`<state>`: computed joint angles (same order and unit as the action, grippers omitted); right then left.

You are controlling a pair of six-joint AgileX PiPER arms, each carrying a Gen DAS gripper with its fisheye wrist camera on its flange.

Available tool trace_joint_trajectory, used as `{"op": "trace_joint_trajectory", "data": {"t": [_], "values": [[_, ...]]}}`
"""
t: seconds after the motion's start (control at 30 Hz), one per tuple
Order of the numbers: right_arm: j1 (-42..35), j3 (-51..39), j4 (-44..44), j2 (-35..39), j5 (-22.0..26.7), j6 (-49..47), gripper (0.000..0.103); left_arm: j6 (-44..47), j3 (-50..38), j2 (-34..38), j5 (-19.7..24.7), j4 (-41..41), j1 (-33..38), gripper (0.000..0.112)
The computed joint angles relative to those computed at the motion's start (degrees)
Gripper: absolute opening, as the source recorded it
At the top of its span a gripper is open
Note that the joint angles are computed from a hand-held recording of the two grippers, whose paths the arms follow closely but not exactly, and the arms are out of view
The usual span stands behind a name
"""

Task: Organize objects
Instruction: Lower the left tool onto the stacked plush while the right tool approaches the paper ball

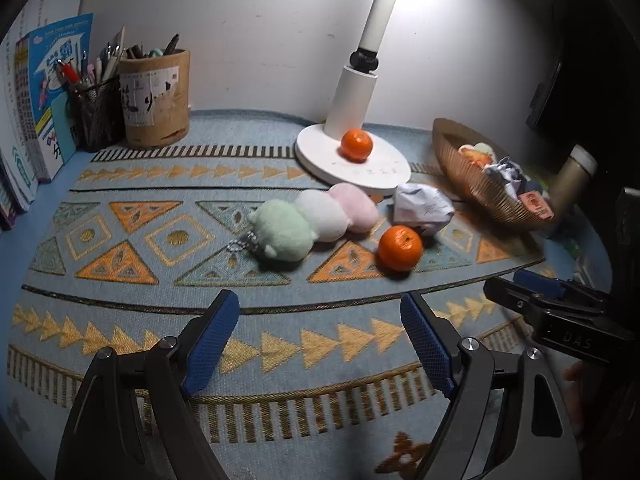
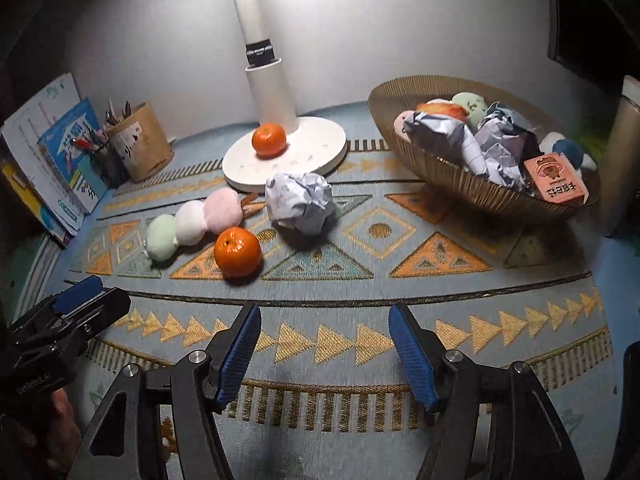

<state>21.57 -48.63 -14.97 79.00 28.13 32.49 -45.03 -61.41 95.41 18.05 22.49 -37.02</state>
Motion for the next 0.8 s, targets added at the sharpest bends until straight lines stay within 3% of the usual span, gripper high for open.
{"op": "trace_joint_trajectory", "data": {"t": [0.2,0.3,0.33,0.4,0.43,0.8], "values": [[2.1,2.0,-9.6,3.0,-1.7,9.7,0.065,-7.4,0.5,2.4,0.0,6.8,-0.5,0.082],[4.9,2.0,-18.7,3.5,0.5,19.1,0.066,-13.2,1.0,2.4,1.1,12.2,-1.2,0.082],[5.6,2.4,-21.0,3.1,0.8,21.5,0.069,-16.8,0.8,2.5,2.5,15.6,-1.9,0.082],[7.0,2.6,-24.9,2.9,2.1,25.7,0.087,-21.4,0.0,3.2,5.7,20.0,-3.1,0.082],[7.5,2.8,-26.7,2.6,2.5,27.6,0.088,-22.2,-0.5,3.5,6.9,20.8,-3.5,0.082],[6.6,2.5,-24.5,2.8,2.2,25.7,0.088,-22.1,-1.0,4.1,8.6,20.5,-3.4,0.082]]}}
